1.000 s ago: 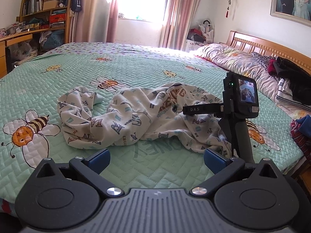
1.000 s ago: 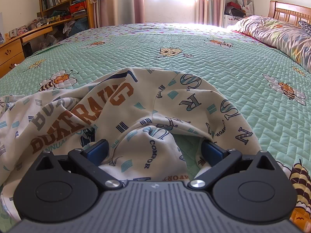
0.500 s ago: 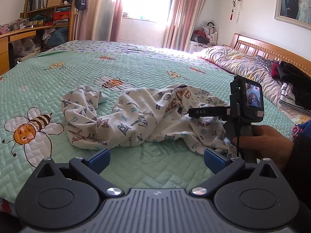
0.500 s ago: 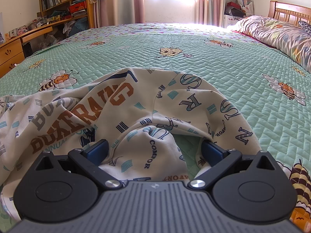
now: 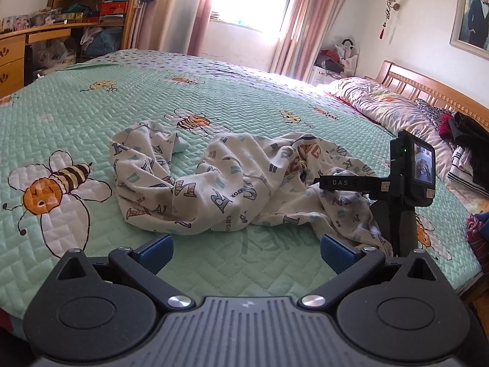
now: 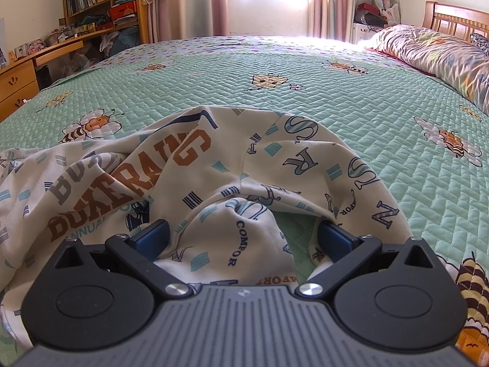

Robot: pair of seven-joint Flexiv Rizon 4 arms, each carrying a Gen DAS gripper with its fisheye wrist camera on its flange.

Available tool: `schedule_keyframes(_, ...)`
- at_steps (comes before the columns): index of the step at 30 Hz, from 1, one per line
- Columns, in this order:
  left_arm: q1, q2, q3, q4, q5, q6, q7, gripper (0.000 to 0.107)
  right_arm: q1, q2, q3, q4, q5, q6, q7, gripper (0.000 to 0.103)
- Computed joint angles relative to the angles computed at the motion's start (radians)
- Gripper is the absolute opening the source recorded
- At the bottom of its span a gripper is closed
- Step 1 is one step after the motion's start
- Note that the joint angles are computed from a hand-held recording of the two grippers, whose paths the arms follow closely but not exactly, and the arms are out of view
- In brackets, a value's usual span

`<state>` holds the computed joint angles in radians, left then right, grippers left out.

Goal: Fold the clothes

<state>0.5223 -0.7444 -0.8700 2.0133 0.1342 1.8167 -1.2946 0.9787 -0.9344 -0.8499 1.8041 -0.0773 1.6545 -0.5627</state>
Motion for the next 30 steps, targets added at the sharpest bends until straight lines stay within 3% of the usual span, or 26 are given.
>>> schedule_keyframes(11, -0.001, 0.036, 0.012, 0.031, 0.007, 0.012, 0.000, 0.102, 0.002, -0.001, -0.001, -0.002, -0.002, -0.003, 0.004, 0.103)
schedule_keyframes(30, 0.000, 0.014, -0.005, 0.016, 0.016, 0.003, 0.014, 0.102, 0.001, -0.002, -0.001, -0.003, -0.004, -0.004, 0.007, 0.103)
